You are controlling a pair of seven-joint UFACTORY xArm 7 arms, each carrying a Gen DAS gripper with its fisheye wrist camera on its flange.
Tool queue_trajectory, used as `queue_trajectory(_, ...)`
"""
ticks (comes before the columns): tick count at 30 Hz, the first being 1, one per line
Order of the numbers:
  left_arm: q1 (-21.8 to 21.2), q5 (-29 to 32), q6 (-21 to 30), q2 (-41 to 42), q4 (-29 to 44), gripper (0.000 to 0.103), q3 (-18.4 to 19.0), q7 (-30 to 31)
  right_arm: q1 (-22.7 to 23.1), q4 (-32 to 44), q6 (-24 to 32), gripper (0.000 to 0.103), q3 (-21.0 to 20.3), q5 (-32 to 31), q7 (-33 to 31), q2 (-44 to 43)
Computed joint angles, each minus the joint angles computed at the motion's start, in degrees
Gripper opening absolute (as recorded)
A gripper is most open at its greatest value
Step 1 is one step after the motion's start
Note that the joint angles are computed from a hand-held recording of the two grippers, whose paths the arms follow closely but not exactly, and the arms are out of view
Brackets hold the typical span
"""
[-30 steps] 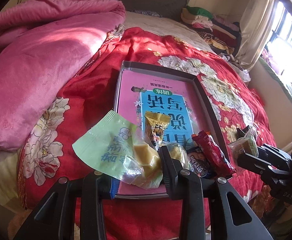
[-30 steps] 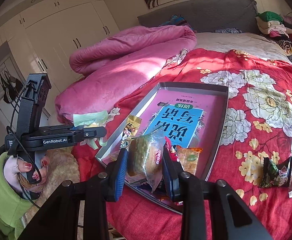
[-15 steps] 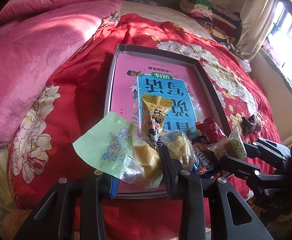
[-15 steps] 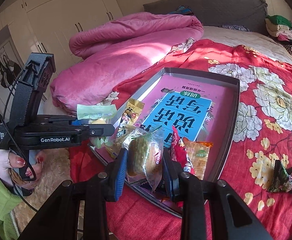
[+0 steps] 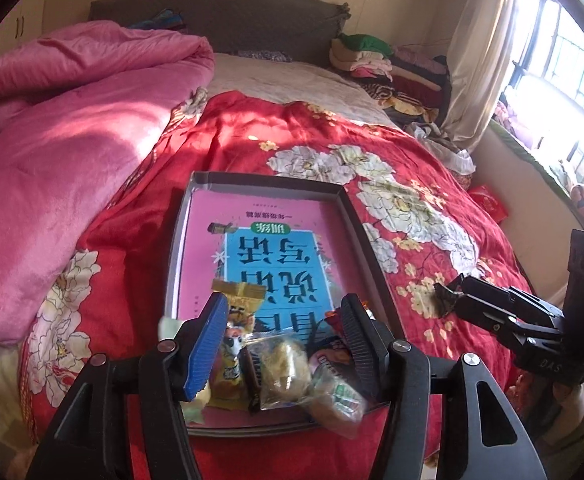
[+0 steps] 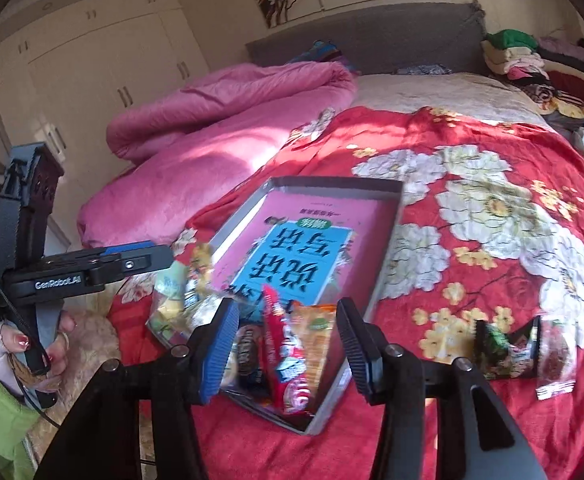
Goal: Organize snacks
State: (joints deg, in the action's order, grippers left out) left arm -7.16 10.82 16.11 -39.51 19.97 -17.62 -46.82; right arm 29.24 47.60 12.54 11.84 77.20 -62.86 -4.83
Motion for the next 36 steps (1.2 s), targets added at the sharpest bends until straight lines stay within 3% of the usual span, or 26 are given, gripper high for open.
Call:
queue_trajectory(3,-1.4,0.0,-2.1,6.0,4.7,0.061,-0.7,1.1,-2.2,-1.9,-2.7,0.057,-1.8,-2.9,3.6,-1.8)
queue_trajectory(8,-4.8,-0.1,-5.1,19.0,13.7,0.061,-1.2,3.2,-6.2,-6.0,-8.3,0.057,-4.0,-19.9,17.5,-3.1)
queue_trajectory(12,-8.3,-0.2,-7.6,28.5,20.1,0.061,-0.3,4.4,-9.7,-7.7,-7.9,0.058,-5.6,-32.0,26.9,-3.0)
queue_trajectory(16,-12.4,-1.2,-7.0,37.0,26.7,0.061,1.8,6.9,-9.4,-6.9,-4.5,0.058,-8.9,-34.1,28.6,-1.4)
queue_trajectory(25,-17.4,-8.3,-4.7,50.8,37.4,0.061,4.6,15.7,-14.2,-5.9,-2.2,0.058,-6.8,-51.6,41.8,2.8)
queue_trajectory(32,-18.3,-11.0,-2.5,55.8,42.1,0.061,5.3,19.2,-15.8,-3.6,0.2,0.055,-5.7,-52.5,41.1,6.3)
queue_trajectory(36,-15.5,-16.8,-4.2,57.9,42.6,0.061,2.6,23.6,-17.2,-2.1,1.1,0.052,-4.7,-49.9,39.1,8.1)
